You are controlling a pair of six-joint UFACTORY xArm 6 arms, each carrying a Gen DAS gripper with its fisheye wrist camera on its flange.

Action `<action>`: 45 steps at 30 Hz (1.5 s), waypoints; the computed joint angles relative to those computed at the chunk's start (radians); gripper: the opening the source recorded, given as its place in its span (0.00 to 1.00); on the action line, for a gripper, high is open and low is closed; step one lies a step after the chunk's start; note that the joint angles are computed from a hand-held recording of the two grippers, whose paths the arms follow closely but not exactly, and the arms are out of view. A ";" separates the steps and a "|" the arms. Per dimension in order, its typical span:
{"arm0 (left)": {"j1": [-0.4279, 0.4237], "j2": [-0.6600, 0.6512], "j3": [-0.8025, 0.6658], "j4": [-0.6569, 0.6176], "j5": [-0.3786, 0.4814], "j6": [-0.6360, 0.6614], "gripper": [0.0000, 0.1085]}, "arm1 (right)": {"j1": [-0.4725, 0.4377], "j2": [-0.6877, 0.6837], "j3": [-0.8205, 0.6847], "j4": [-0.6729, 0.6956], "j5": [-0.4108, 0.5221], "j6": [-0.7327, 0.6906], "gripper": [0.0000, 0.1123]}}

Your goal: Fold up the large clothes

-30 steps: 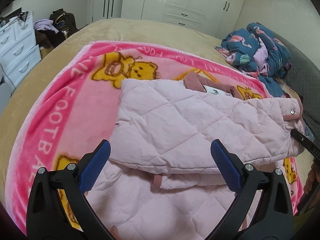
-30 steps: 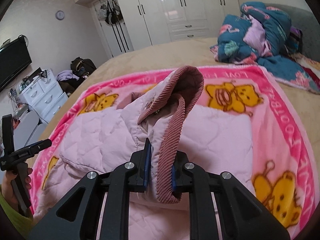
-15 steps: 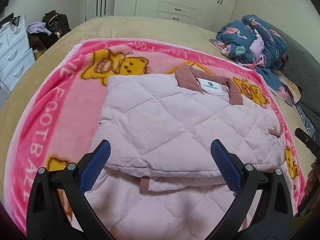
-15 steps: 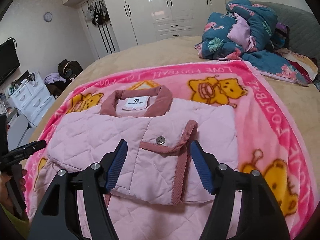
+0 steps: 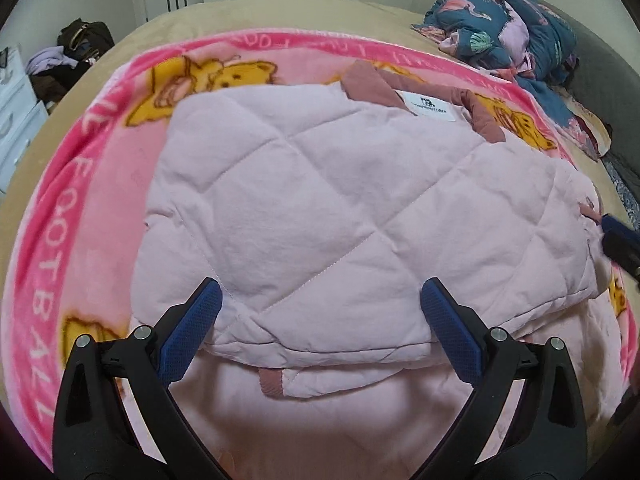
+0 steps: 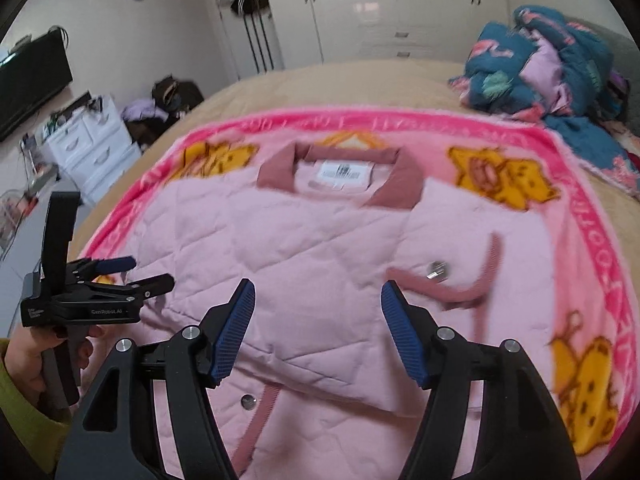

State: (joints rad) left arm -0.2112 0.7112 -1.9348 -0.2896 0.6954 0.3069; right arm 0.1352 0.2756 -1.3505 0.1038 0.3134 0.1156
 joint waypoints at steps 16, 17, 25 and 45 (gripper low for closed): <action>0.007 -0.070 0.097 -0.064 -0.034 0.039 0.87 | 0.000 0.036 0.017 -0.036 0.032 0.107 0.67; 0.009 -0.083 0.111 -0.071 -0.036 0.031 0.87 | 0.001 0.009 0.050 0.008 0.008 0.082 0.69; 0.008 -0.193 0.227 -0.136 -0.070 0.074 0.87 | 0.004 -0.142 0.215 0.062 -0.089 0.084 0.82; -0.006 -0.439 0.474 -0.238 -0.158 0.191 0.87 | 0.026 -0.376 0.403 0.029 -0.142 0.147 0.84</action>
